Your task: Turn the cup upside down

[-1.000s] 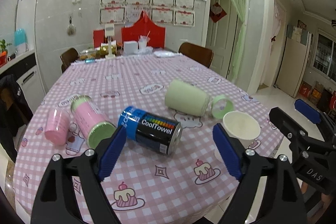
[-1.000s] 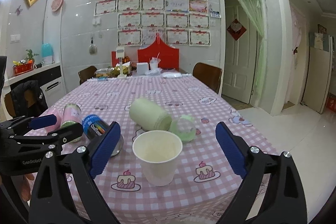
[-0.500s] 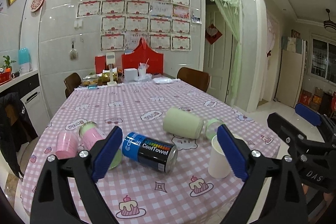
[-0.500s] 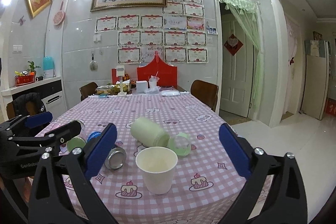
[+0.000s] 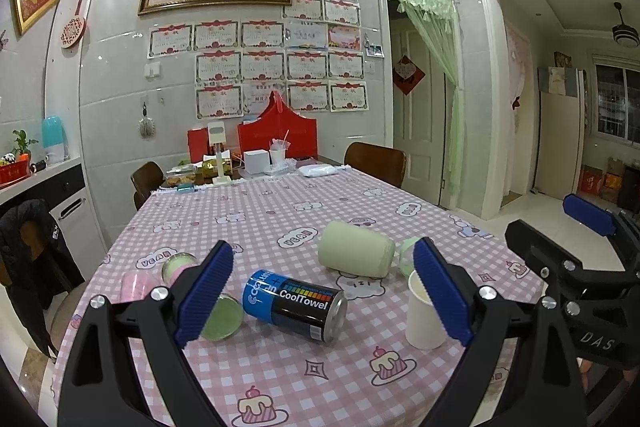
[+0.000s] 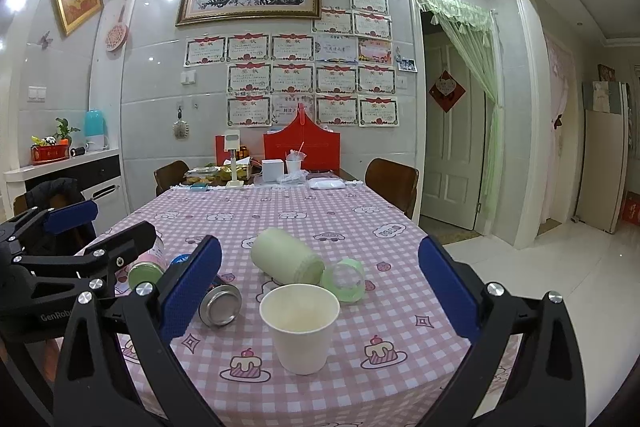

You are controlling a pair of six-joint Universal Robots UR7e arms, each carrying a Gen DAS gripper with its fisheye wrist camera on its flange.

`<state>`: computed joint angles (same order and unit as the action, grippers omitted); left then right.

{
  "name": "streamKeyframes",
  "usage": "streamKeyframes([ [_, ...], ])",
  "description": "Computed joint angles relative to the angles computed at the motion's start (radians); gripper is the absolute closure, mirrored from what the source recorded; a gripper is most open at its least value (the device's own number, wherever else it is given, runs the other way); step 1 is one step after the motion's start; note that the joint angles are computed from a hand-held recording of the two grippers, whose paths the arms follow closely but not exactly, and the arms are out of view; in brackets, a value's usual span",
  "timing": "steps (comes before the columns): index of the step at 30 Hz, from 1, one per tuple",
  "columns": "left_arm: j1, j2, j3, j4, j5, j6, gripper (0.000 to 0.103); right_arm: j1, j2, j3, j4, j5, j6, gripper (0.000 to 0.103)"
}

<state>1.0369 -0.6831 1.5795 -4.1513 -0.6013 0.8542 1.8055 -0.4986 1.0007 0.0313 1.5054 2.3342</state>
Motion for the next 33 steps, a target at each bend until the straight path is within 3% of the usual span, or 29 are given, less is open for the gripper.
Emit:
streamKeyframes([
  [33, 0.005, -0.002, 0.009, -0.02, -0.016, 0.017, 0.013, -0.003, 0.002, 0.008, -0.016, -0.002, 0.009, 0.008],
])
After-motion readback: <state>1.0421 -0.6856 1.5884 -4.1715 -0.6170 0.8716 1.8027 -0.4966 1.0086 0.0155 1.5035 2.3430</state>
